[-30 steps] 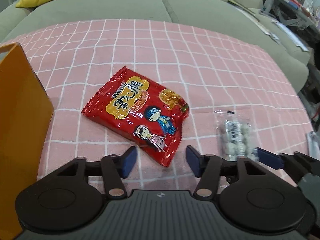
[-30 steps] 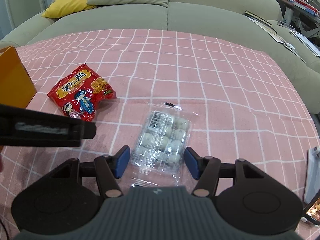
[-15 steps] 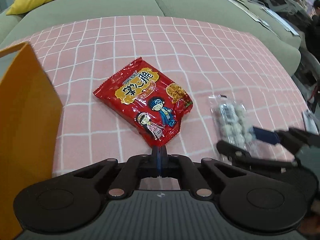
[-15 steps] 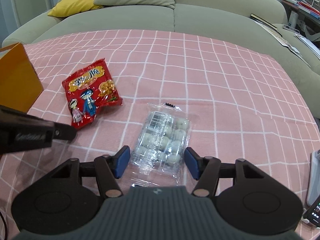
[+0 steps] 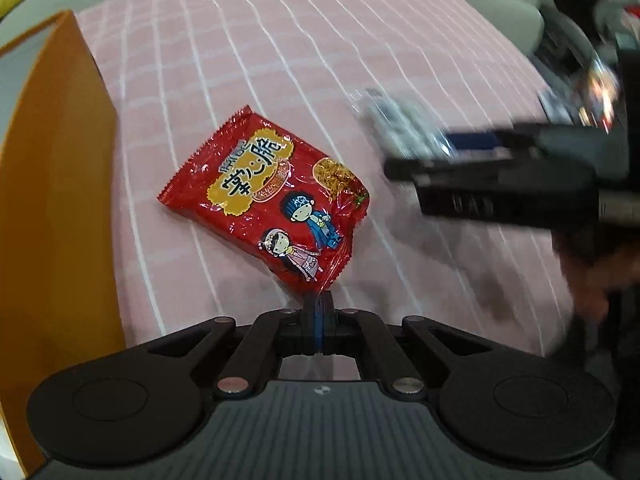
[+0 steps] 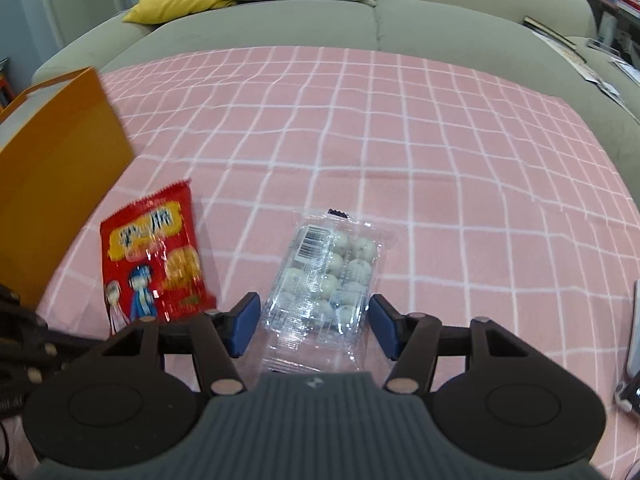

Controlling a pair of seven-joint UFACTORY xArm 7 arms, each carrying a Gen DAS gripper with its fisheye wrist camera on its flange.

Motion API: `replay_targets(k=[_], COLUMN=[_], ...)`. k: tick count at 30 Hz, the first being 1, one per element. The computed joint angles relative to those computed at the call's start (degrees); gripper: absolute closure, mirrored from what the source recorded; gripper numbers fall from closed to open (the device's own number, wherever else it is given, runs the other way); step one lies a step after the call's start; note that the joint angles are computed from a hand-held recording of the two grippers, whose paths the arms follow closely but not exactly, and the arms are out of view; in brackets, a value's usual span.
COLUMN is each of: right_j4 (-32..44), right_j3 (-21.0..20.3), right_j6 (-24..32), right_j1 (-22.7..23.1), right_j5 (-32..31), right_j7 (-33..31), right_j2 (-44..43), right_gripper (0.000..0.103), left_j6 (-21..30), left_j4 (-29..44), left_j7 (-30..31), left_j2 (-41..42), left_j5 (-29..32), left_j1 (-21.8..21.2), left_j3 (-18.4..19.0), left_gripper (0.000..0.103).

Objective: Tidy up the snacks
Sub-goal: 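Close the left tool on the red snack bag while the right grasps the clear ball pack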

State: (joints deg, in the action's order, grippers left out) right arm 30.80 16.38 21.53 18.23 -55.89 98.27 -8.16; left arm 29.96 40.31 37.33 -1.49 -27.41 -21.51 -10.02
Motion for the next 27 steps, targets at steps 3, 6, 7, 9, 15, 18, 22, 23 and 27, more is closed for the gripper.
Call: replay_targets(k=[3,6,7,9,15,18,22,23,27], right_j4=[-1.2,-1.7,-2.0,-2.3,-2.1,-2.8,-2.3,-1.9,-0.1], right_j3=[0.5,1.6,1.8,2.4,4.4,5.7,6.4,6.4,5.8], right_j6=[-0.8,-0.7,-0.8,-0.9,-0.3,1.6,5.3,6.1,8.3], right_j1=[1.6,2.5,2.7,2.5,0.3,-0.3,0.2,0.5,1.9], right_j5=[3.8,7.7,8.7,9.9,6.9,3.8,3.3,3.0,0.7], right_j7=[-2.9,-5.2,-5.7,-6.4,-1.9,3.2,4.8,4.7,4.5], right_j2=[-1.7,-2.3,-2.6,-2.9,-3.5,-5.5,-5.7,-5.2,-3.4], right_gripper=[0.045,0.045,0.045,0.045,0.039,0.027,0.026,0.026,0.027], left_j6=[2.5,3.1,2.7,1.5,-3.3,-7.9,-12.2,-13.0,-14.5], left_j4=[-2.4,-3.5,-4.0,-4.6,-6.5,-6.9,-5.0,-4.3,-2.5], left_j7=[-0.5,-6.1,-8.4,-12.7,-7.8,-8.9,-12.5,-13.9,-23.1], left_j2=[-2.7,-3.6,-3.9,-4.3,-7.3,-7.4,-4.3,-3.2,-0.1], left_j5=[2.5,8.3,10.6,13.7,0.7,-3.6,-8.9,-9.1,-3.3], left_j1=[0.3,0.7,0.9,1.2,-1.9,-3.1,-4.3,-4.3,-2.9], left_j3=[0.3,0.2,0.2,0.1,2.4,2.3,2.0,1.6,0.0], left_gripper=[0.103,0.103,0.102,0.097,0.035,0.027,0.017,0.016,0.016])
